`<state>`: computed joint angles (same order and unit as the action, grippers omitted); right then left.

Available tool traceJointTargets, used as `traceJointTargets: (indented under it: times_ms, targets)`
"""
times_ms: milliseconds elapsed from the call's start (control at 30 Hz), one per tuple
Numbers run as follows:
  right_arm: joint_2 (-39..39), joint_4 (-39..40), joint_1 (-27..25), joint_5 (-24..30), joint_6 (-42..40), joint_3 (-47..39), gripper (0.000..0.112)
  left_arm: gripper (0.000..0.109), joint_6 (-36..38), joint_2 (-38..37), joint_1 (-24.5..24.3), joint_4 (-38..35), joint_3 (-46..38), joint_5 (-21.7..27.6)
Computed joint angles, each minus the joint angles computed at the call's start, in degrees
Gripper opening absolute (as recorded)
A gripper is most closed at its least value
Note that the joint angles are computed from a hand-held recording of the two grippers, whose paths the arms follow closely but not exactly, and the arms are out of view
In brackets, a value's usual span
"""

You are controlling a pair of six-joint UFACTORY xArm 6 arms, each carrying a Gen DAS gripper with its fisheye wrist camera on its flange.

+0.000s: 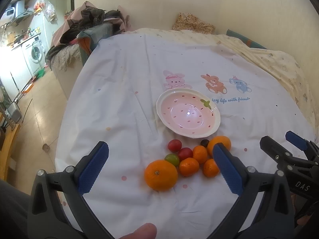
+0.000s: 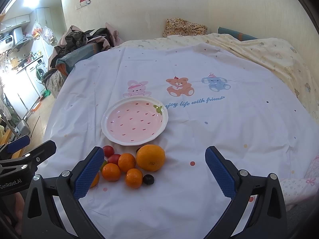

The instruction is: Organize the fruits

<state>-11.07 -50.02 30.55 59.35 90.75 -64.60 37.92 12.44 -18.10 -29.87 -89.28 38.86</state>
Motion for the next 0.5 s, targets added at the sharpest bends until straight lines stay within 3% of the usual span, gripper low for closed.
traceJointTargets:
  times_ms: [500]
  targets:
    - [-0.07,0.40,-0.17,-0.71,0.03,0.34,0.103,0.103,-0.57,0.47,0.20,0.32,-0.64,1.05]
